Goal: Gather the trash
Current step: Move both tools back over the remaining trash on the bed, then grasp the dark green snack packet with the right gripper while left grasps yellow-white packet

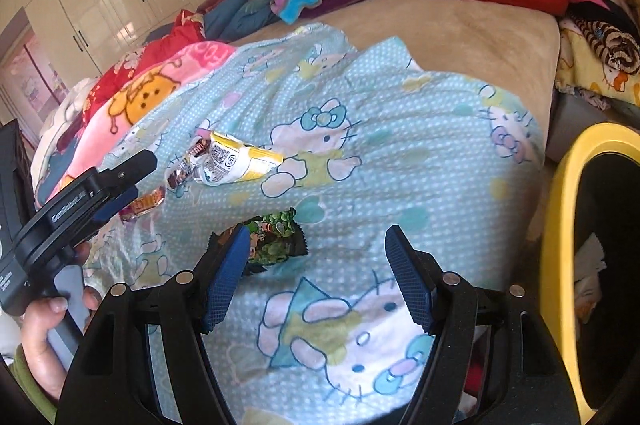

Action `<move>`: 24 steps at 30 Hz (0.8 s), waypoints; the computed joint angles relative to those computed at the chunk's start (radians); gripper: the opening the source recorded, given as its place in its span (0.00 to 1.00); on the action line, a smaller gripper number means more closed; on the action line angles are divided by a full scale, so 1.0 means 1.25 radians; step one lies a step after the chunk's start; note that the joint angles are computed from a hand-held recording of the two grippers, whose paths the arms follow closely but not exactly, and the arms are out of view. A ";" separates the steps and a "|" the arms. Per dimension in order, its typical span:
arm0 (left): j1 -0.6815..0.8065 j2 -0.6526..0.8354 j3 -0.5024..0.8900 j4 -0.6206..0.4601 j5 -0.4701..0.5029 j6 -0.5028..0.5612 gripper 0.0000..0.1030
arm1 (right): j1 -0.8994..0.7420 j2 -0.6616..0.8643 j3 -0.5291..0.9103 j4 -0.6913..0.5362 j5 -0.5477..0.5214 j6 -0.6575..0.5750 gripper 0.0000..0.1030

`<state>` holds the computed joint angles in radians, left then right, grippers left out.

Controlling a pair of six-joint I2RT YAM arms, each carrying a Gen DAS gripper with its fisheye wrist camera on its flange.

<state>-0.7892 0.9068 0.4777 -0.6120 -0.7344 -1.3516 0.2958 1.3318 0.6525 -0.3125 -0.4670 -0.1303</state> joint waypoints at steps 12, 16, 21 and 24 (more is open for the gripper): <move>0.210 0.047 -0.090 0.275 0.200 0.125 0.39 | 0.068 0.127 0.010 0.068 0.031 0.035 0.36; 0.252 0.058 -0.117 0.338 0.249 0.126 0.34 | 0.060 0.134 0.010 0.056 -0.016 0.012 0.21; 0.288 0.071 -0.133 0.391 0.283 0.127 0.30 | 0.046 0.113 -0.009 0.037 -0.079 -0.020 0.06; 0.305 0.076 -0.139 0.409 0.299 0.125 0.28 | 0.049 0.083 -0.024 0.021 -0.091 -0.032 0.05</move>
